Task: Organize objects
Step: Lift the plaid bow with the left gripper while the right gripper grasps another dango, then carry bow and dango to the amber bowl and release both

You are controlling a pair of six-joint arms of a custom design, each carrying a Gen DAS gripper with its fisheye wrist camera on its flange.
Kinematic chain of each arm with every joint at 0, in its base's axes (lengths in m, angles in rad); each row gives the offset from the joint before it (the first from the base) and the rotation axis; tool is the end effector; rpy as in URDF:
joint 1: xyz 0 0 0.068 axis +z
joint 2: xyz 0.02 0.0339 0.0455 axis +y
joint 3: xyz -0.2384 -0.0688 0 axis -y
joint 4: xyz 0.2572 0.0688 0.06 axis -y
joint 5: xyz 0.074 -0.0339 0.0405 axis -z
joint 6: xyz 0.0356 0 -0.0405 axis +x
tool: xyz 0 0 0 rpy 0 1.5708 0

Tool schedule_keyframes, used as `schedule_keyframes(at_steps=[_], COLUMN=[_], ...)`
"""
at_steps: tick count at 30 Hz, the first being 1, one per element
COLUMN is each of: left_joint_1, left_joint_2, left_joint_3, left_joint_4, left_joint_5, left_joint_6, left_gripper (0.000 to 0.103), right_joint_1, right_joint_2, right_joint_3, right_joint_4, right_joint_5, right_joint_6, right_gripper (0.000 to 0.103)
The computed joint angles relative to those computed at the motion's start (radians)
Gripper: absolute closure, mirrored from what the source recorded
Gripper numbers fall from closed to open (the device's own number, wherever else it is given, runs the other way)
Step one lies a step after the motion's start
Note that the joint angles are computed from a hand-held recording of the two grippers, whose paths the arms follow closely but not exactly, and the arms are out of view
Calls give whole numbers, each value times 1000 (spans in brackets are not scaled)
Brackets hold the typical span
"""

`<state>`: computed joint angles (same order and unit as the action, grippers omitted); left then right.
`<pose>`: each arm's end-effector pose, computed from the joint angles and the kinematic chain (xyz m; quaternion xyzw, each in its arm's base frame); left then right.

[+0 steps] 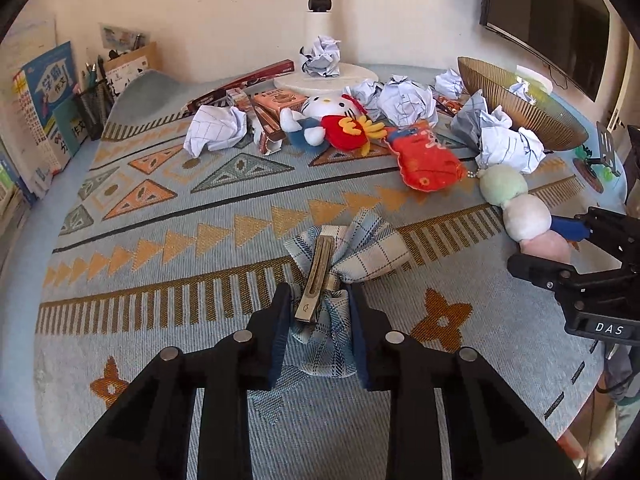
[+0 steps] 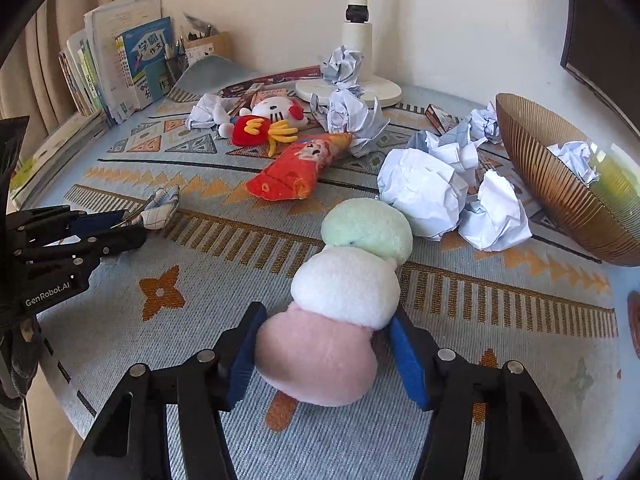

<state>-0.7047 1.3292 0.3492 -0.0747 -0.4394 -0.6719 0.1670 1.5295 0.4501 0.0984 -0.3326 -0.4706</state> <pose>0.1686 -0.1235 0.0724 -0.0401 0.9444 0.0045 0.3262 0.2390 0.0521 0.0638 -0.3414 0.8810 0.1132 0.3073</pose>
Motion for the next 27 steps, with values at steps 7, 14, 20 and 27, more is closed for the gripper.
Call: schedule_keyframes(at_steps=[7, 14, 20, 27], left_joint_1=[-67, -183, -207, -99], left_joint_2=[-239, -221, -37, 298], left_joint_3=[-88, 41, 263, 711], left_joint_4=[-51, -80, -25, -19], left_joint_5=[13, -65, -98, 21], left_joint_6=[-110, -99, 1, 178], left_gripper=[83, 83, 83, 83], right_joint_1=[-160, -421, -682, -727], right_joint_2=[-95, -166, -110, -45], right_joint_3=[-57, 39, 249, 445], right_joint_4=[-158, -469, -626, -310], right_joint_5=[-292, -526, -651, -525], right_joint_6=[-100, -276, -321, 129], right_gripper=[47, 47, 47, 46])
